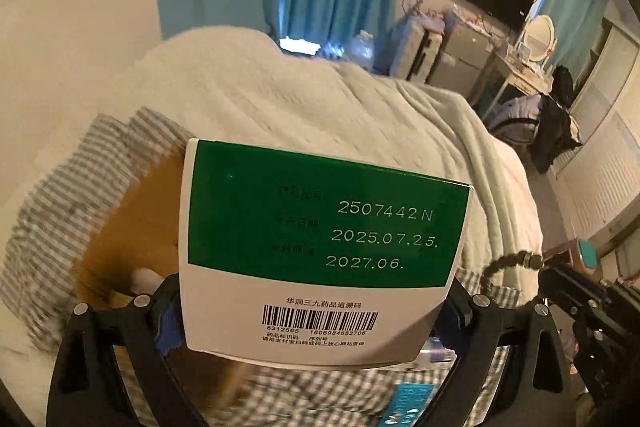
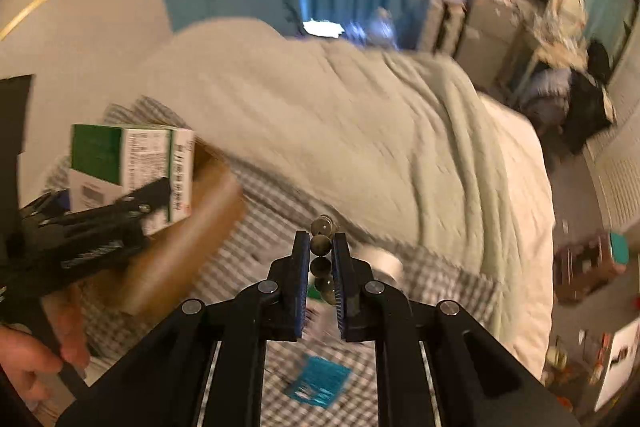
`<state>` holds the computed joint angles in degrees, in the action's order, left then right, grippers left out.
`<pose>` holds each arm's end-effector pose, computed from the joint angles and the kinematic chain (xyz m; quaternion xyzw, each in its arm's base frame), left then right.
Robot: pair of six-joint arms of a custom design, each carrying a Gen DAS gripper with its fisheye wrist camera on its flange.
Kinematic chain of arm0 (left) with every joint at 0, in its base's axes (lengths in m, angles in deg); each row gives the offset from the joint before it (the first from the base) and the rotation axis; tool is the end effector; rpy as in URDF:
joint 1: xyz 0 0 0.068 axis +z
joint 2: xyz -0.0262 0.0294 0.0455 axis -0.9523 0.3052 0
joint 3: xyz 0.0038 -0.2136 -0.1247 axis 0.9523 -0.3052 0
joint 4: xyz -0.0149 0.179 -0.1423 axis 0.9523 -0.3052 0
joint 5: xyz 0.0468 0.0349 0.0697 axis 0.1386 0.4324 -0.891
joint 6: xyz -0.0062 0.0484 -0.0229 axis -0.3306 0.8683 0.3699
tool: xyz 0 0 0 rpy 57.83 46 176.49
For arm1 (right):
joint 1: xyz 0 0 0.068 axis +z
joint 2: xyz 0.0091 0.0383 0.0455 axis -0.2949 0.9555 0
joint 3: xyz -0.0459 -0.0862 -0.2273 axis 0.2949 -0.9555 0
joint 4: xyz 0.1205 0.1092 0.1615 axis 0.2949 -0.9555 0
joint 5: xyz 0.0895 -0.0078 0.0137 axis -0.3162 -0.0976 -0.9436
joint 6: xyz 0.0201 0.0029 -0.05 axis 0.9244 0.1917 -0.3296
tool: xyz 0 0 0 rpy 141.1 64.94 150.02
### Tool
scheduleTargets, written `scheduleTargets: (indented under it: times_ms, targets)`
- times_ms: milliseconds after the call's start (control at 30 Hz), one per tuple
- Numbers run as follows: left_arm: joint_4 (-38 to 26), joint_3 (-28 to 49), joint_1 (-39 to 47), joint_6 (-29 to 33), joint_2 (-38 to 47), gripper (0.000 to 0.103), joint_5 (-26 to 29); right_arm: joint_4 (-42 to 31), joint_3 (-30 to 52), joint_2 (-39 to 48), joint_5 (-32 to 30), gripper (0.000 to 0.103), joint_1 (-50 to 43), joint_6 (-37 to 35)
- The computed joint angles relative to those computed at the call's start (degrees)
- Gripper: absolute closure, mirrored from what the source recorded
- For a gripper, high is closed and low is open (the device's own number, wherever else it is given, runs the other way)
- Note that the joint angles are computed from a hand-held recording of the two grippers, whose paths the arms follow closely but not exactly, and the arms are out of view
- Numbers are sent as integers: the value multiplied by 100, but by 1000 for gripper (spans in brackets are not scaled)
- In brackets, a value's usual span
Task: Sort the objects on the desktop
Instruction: 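Place the medicine box and bead bracelet into the cardboard box with both grippers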
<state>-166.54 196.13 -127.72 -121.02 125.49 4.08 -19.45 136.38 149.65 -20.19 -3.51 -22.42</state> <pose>0.1642 -0.2060 0.3626 -0.1302 0.9388 -0.0221 0.3181 0.2038 0.0591 0.3825 -0.1879 0.9195 0.1498 0.3112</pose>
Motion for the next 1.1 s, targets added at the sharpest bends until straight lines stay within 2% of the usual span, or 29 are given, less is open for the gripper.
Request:
scheduleTargets:
  times_ms: [67,133,200,367,467,567,633,667,733,767,800,1100]
  targets:
    - [-381,8,151,336,-272,6,-73,-30,477,121,146,92,717,556]
    - [-423,-351,211,584,-655,6,-186,125,749,308,351,92,1474,1101]
    - [-187,-1106,416,772,-1257,6,-189,155,1087,595,526,93,2006,1404]
    - [543,-2652,1531,1171,-2364,6,752,298,1770,1534,1071,93,3272,1944]
    - [728,-3049,1754,1663,-2596,5,676,412,1999,1896,1245,93,3566,2091]
    - [725,-3303,1820,2036,-2825,4,483,773,1910,1928,1279,93,3611,2314]
    - [896,-3458,1977,2297,-2802,2,659,951,1872,1965,1264,90,3570,2340]
    - [922,-3492,2057,2355,-2747,0,724,1034,1795,1962,1259,86,3540,2314]
    - [1011,-3579,2199,2494,-2718,0,840,1021,1838,2025,1294,68,3491,2315]
    - [1056,-3552,2153,2491,-2666,0,878,1016,1776,1997,1292,66,3440,2286]
    - [1117,-3563,2229,2617,-2696,0,949,998,1692,1977,1309,66,3381,2244]
    - [1049,-2963,1250,2049,-2249,0,582,987,626,1393,819,66,2033,1716]
